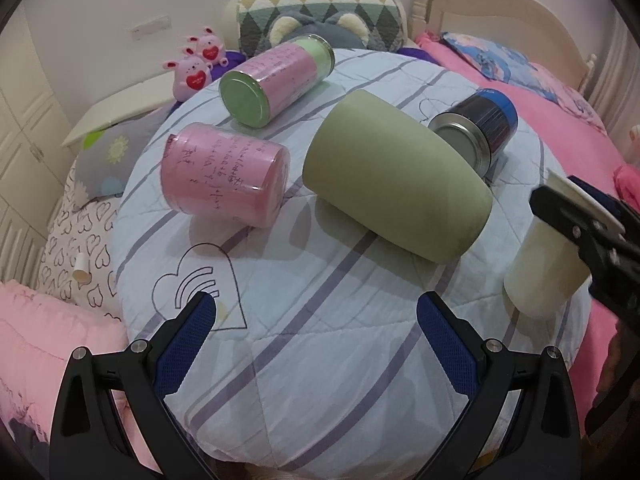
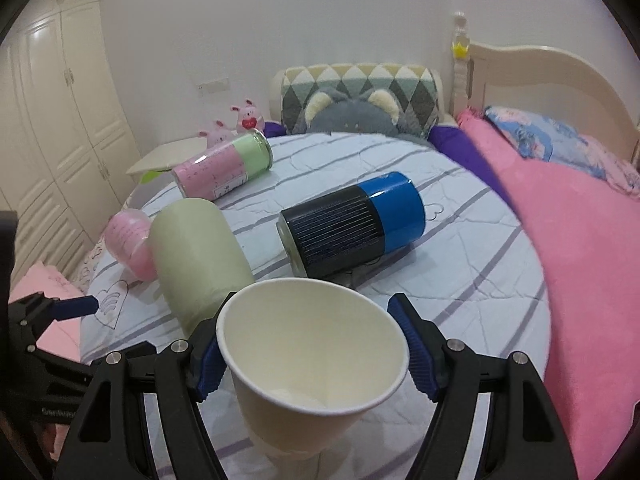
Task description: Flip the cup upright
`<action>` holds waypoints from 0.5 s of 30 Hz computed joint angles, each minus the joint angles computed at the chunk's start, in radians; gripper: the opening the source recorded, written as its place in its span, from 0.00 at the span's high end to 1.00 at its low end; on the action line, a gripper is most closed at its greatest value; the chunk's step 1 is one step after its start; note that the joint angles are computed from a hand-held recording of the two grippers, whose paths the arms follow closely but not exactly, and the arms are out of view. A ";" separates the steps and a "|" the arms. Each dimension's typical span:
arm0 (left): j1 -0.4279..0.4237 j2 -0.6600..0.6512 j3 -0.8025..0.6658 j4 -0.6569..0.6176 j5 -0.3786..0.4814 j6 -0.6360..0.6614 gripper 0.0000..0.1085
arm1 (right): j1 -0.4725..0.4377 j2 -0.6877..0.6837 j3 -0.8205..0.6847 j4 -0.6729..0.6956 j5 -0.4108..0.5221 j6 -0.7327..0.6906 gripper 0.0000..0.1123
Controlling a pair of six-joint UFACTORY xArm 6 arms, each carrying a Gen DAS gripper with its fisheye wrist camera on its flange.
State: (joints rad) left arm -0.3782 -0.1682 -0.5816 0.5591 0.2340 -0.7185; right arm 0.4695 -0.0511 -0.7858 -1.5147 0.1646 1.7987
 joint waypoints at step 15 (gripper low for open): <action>-0.005 -0.092 0.067 0.157 -0.014 -0.161 0.06 | 0.057 -0.096 0.087 -0.005 0.011 -0.029 0.28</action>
